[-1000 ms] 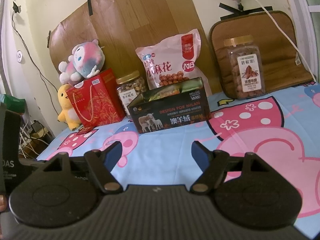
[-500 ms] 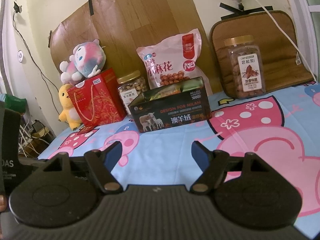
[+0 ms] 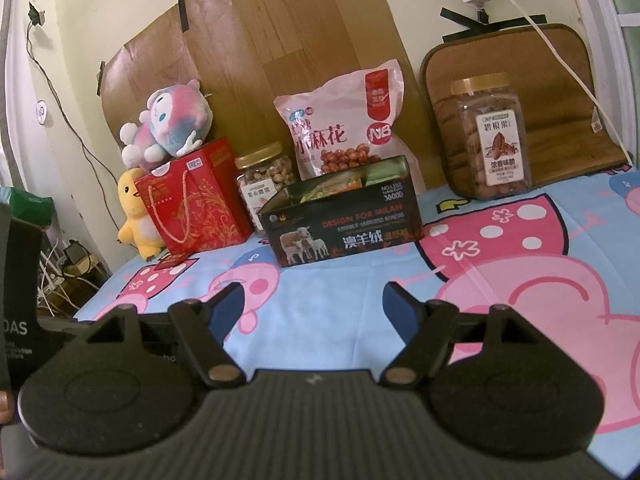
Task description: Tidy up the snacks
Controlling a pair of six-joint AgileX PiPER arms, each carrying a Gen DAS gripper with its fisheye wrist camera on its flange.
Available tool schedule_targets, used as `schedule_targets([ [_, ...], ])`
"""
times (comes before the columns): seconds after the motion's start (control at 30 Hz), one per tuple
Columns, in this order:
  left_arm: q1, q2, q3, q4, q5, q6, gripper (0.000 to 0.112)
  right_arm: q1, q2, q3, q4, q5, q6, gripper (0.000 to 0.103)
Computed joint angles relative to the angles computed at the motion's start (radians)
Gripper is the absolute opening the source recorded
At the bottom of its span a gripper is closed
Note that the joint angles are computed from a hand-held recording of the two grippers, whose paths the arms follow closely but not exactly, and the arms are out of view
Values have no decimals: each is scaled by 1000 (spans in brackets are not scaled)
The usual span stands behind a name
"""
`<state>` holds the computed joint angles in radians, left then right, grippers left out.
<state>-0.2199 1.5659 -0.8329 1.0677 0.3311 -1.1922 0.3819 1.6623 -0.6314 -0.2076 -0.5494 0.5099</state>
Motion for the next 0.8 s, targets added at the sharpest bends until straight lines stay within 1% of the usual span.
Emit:
schedule_targets([
  [0.17,-3,-1,4,23,1,-22,103,-2,1,0,-4,-3,1,78],
  [0.53,-2,-1,3,16,0,-17,103,-3,-1,0,-8,-1,1,78],
  [0.67,6,-1,-2,-32,-7,31,103,-2,-1,0,-6,1,0,78],
  [0.8,6,-2,-2,-36,-8,34,103,-3,-1,-1,-9,0,1,78],
])
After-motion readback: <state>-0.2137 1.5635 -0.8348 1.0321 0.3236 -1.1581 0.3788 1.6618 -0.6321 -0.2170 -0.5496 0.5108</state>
